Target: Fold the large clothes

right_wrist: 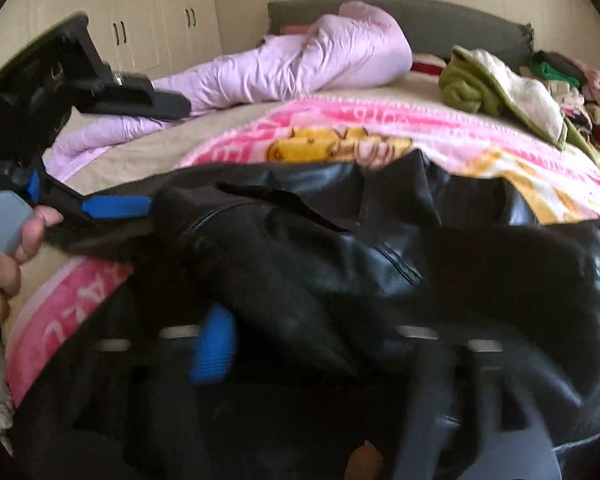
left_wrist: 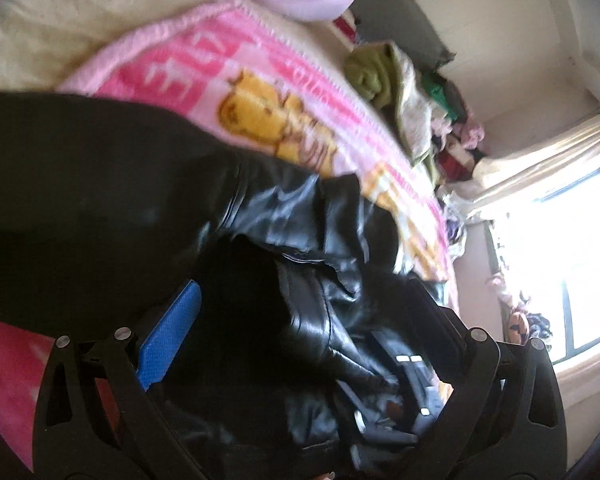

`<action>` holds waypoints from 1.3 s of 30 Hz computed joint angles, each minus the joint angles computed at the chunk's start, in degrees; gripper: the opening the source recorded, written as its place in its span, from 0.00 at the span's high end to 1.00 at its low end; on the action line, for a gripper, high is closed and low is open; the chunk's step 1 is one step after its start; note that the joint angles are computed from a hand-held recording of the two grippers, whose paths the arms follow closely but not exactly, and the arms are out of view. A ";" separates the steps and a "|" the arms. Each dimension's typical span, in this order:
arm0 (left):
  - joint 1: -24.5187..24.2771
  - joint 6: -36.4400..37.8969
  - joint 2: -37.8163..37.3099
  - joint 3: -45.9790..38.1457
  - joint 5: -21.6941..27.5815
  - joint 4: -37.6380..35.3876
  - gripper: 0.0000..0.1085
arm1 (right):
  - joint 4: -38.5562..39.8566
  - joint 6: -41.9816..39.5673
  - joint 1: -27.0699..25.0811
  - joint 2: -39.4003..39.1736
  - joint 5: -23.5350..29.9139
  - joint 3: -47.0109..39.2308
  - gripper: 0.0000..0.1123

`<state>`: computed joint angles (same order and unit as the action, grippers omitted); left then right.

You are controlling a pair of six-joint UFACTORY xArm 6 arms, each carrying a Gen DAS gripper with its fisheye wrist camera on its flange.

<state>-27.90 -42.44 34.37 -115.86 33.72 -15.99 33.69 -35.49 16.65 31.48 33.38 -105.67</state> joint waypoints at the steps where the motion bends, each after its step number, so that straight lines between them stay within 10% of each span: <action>1: -0.01 -0.80 0.63 -0.81 1.39 0.95 0.14 | 3.30 -2.16 -0.47 -1.35 1.50 1.27 0.16; 13: -2.40 -5.14 11.36 -17.64 12.85 12.90 0.22 | 11.75 -6.69 -6.26 -19.52 0.52 21.92 0.13; 20: -4.84 -7.17 12.91 -23.20 13.68 25.25 0.97 | 12.15 -4.43 -11.39 -23.47 0.64 26.11 0.18; 32: -5.53 -10.69 0.77 -10.64 -4.17 37.27 1.00 | 9.83 3.14 -16.64 -23.48 -2.47 22.55 0.31; 39: -4.46 -10.07 -1.82 -1.47 0.73 37.79 1.00 | -0.40 15.09 -17.91 -14.36 -1.20 12.17 0.40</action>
